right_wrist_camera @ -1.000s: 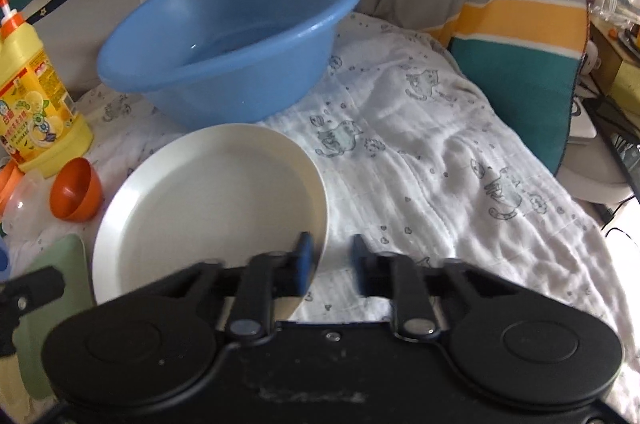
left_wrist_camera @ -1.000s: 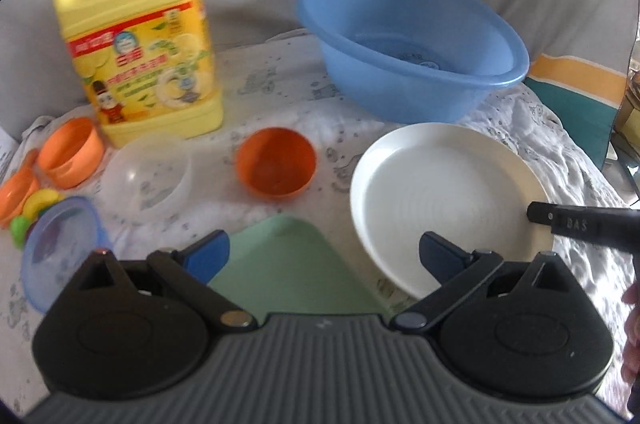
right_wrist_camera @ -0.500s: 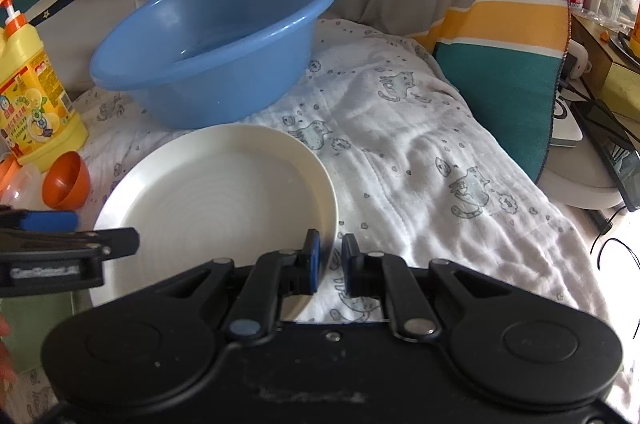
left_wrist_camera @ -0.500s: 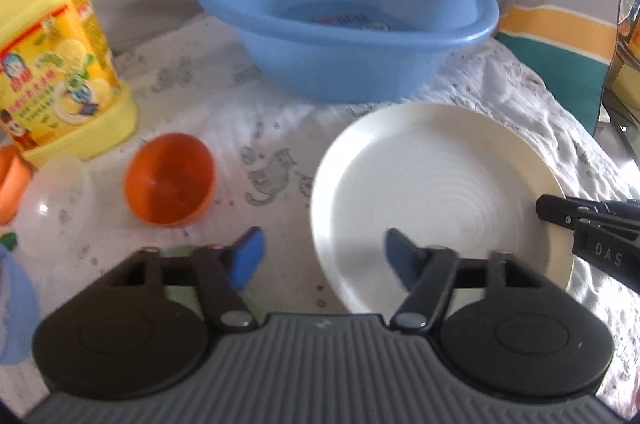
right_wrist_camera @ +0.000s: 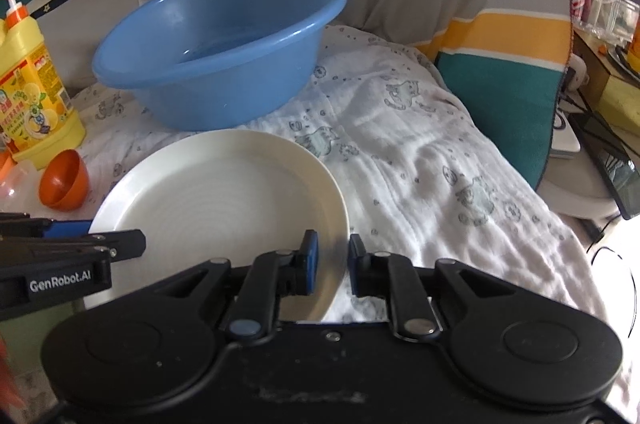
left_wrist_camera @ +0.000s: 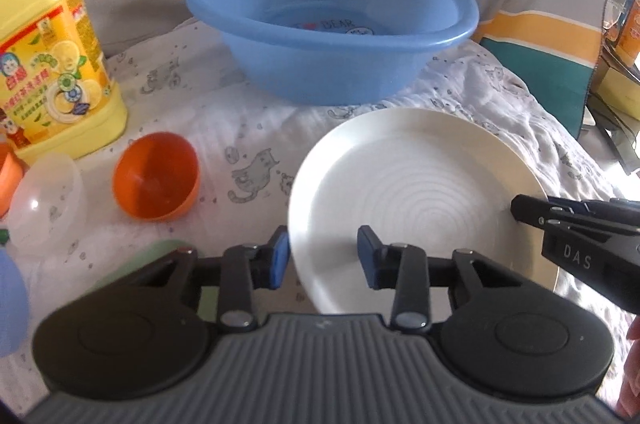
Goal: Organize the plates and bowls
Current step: 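Carry the white plate with both tools toward the instruction sheet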
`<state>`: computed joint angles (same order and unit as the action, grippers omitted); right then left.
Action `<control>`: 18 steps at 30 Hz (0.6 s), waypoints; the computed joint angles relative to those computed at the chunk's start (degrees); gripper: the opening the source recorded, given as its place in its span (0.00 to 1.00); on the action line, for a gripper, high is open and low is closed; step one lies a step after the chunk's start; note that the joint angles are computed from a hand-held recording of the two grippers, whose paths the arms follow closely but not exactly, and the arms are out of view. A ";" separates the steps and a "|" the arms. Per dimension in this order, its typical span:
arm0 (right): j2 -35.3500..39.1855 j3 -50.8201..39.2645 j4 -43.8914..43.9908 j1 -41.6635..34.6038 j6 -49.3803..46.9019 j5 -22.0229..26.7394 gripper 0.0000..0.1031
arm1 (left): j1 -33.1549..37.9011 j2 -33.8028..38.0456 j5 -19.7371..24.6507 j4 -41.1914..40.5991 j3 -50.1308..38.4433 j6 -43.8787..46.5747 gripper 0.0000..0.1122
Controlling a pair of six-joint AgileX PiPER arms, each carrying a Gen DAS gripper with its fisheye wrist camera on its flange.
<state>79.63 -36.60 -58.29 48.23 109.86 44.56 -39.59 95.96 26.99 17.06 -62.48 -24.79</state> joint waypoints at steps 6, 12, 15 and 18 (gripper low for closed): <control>-3.96 -1.29 4.29 8.92 -0.71 8.80 0.16 | -1.89 -8.07 2.46 2.43 4.55 -1.92 0.31; -3.99 -6.60 7.48 21.29 0.20 17.79 0.16 | -0.56 -19.52 6.37 0.73 10.74 -0.78 0.31; -1.13 -11.39 8.64 27.00 0.44 21.06 0.16 | 2.10 -26.66 9.34 -1.39 14.56 1.17 0.31; 2.06 -16.26 9.51 31.66 0.47 22.55 0.16 | 6.81 -34.54 12.80 -4.82 18.25 5.68 0.31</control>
